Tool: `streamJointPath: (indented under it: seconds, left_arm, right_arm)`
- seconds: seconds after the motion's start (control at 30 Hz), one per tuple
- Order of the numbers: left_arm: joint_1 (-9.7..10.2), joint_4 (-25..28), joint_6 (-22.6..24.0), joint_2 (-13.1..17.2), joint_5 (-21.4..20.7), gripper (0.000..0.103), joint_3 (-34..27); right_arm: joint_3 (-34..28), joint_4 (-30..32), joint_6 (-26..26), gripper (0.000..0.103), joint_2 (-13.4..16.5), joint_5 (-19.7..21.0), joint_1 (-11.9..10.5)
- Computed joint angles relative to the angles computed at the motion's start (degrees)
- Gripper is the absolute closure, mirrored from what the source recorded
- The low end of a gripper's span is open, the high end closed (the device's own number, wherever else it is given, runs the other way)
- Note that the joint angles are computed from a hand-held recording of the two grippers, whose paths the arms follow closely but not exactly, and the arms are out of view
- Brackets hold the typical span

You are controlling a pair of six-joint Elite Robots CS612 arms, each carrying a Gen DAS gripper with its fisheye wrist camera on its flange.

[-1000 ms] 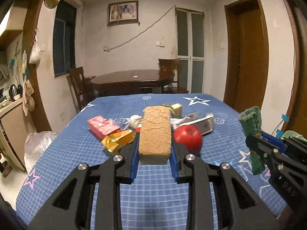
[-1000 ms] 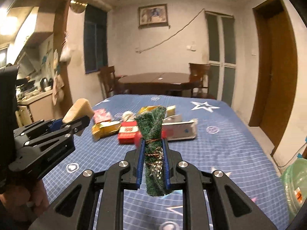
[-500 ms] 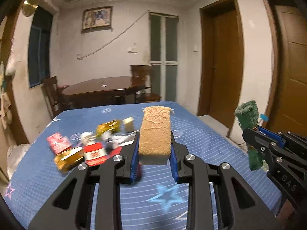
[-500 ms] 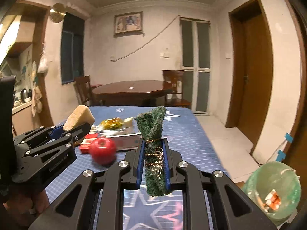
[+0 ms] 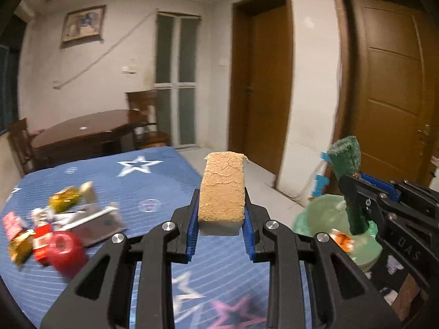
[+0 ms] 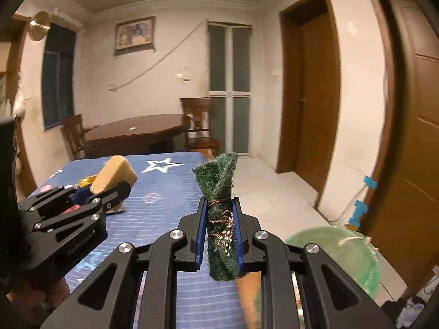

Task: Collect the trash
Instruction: 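Lift the sponge and green scrubber and carry them to the green bin, then release the sponge and scrubber into the bin by opening both tools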

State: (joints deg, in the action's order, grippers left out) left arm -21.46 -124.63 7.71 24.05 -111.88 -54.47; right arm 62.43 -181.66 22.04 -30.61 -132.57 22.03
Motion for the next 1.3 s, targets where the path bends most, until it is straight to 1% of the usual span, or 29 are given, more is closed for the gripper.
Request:
streamJointPath:
  seconds: [0.17, 0.23, 0.3, 0.4, 0.47, 0.53, 0.7, 0.73, 0.8, 0.83, 0.93, 1.0, 1.1, 1.3]
  left_arm:
    - [-1.63, 2.24, 2.11, -0.15, -3.72, 0.077, 0.64]
    - [-2.37, 2.78, 2.91, -0.4, -4.58, 0.077, 1.19]
    - [-3.12, 3.62, 3.56, -0.37, -5.04, 0.077, 1.19]
    - [-4.08, 4.95, 4.8, -0.8, -5.71, 0.077, 2.05]
    - [-4.88, 6.54, 5.85, -1.01, -5.96, 0.077, 2.29]
    - [-5.28, 7.2, 6.84, -1.72, -6.37, 0.077, 3.83]
    - [-6.53, 11.74, 9.06, -3.34, -7.55, 0.077, 7.21]
    - [-6.75, 12.85, 10.04, -3.85, -7.86, 0.077, 8.44]
    - [-7.12, 13.63, 10.85, -3.93, -7.19, 0.077, 9.1]
    - [-7.22, 13.83, 11.13, -4.19, -7.05, 0.077, 9.85]
    - [-7.65, 15.48, 11.8, -4.05, -6.74, 0.077, 10.15]
    - [-7.85, 16.24, 12.42, -4.02, -6.45, 0.077, 10.32]
    - [-8.06, 17.09, 12.96, -3.78, -6.03, 0.077, 10.15]
    - [-8.47, 17.81, 13.35, -3.86, -5.27, 0.077, 9.9]
  right_arm:
    - [8.97, -0.85, 3.02, 0.085, -4.64, -1.33, -2.35]
    - [12.59, -0.51, 4.65, 0.085, -6.55, -1.26, -3.5]
    - [14.96, 0.33, 6.34, 0.085, -7.76, -1.0, -4.45]
    - [18.38, 1.4, 8.77, 0.085, -9.31, 0.31, -6.02]
    - [20.7, 2.28, 10.7, 0.085, -10.36, 1.76, -7.35]
    - [22.15, 3.33, 12.16, 0.085, -10.92, 3.46, -8.51]
    - [22.89, 7.19, 15.33, 0.085, -10.74, 7.45, -10.09]
    - [22.23, 8.19, 15.74, 0.085, -10.34, 7.72, -10.06]
    - [22.53, 8.97, 16.48, 0.085, -10.22, 9.28, -10.74]
    - [21.87, 9.79, 17.13, 0.085, -9.89, 9.48, -10.53]
    - [21.33, 11.13, 18.43, 0.085, -9.21, 11.6, -11.07]
    - [20.38, 12.81, 19.13, 0.085, -8.74, 12.02, -10.98]
    - [19.94, 13.66, 19.61, 0.085, -8.29, 12.8, -11.12]
    - [19.81, 13.68, 19.88, 0.085, -7.8, 13.45, -11.3]
